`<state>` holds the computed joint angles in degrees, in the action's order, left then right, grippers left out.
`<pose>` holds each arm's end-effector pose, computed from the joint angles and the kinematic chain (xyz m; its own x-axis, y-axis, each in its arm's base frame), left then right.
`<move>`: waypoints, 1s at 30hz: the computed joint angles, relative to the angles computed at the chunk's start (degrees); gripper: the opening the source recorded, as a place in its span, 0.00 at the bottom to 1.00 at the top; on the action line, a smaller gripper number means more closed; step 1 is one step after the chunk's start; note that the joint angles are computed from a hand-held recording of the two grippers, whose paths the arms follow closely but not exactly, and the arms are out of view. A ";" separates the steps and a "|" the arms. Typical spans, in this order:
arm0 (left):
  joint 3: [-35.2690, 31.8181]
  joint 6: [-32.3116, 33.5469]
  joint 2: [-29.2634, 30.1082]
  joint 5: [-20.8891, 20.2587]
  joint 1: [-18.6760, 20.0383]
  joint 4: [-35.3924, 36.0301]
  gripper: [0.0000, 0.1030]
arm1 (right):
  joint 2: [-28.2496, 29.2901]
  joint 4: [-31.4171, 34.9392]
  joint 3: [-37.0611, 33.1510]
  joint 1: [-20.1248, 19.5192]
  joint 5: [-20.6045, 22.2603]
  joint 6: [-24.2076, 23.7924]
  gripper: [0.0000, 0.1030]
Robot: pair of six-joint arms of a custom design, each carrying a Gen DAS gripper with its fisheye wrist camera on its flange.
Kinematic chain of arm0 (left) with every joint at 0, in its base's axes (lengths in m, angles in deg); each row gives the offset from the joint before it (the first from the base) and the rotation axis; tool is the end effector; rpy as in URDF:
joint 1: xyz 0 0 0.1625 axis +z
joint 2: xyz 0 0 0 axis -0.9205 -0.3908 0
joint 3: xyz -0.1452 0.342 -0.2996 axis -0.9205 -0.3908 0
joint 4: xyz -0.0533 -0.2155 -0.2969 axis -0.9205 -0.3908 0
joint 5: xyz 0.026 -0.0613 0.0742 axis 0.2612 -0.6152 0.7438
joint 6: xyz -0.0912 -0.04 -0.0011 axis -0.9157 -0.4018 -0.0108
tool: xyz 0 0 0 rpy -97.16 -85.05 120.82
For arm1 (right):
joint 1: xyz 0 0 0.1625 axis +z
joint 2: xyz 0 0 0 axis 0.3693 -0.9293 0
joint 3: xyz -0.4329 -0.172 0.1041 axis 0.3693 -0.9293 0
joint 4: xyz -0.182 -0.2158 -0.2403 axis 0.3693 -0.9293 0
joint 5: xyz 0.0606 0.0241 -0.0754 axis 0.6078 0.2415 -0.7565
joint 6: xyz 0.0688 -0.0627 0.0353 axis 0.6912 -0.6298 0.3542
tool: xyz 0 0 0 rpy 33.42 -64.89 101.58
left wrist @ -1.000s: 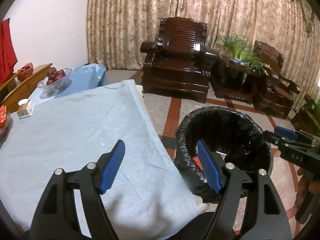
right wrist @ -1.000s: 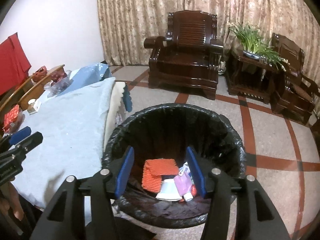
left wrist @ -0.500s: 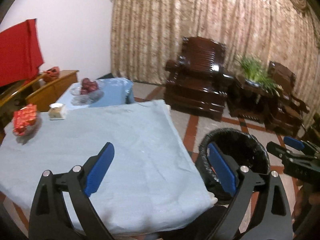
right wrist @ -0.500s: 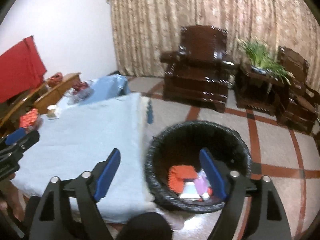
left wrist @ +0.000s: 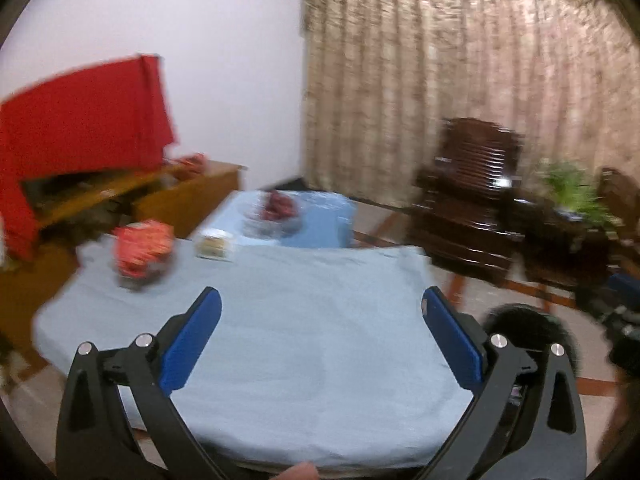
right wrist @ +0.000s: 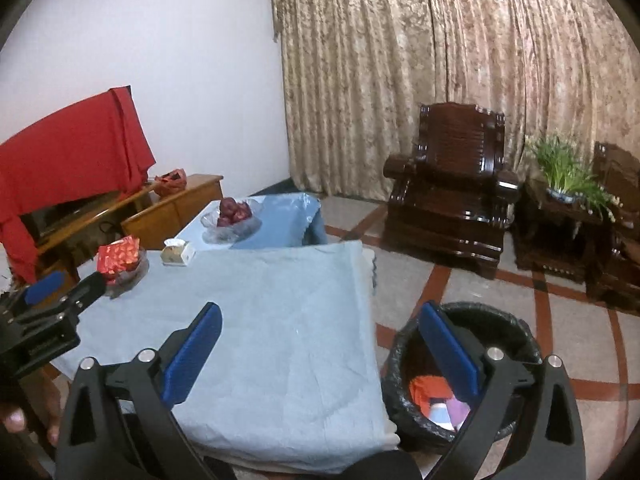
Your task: Collect trash
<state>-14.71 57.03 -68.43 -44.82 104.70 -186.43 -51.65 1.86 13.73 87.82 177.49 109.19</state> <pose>-0.5148 -0.6572 0.2005 -0.6364 0.3589 -0.6828 0.7675 0.3831 -0.5139 0.2494 -0.5486 0.4516 -0.6831 0.4494 0.5757 -0.4476 0.3652 -0.8162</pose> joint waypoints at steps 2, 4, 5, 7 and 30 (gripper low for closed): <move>0.48 1.30 -0.59 3.30 -0.24 -2.62 0.95 | 1.04 -8.77 0.61 1.62 3.88 -7.20 0.94; 1.89 1.20 -2.38 1.16 0.08 -4.33 0.95 | 1.84 -12.13 0.69 2.75 2.93 -9.95 0.94; 2.28 0.66 -3.20 0.95 0.17 -5.08 0.95 | 2.18 -12.09 0.37 3.06 2.10 -9.97 0.94; 2.56 1.51 -4.12 1.38 0.21 -6.45 0.95 | 2.75 -13.77 0.02 3.84 0.79 -11.43 0.94; 3.12 11.02 -7.96 15.66 -1.93 -20.63 0.95 | 3.29 -28.40 4.40 5.75 1.34 -16.22 0.94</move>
<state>-11.58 68.06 -76.39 -29.16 102.77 -207.06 -48.36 -26.54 18.13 93.57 178.82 92.96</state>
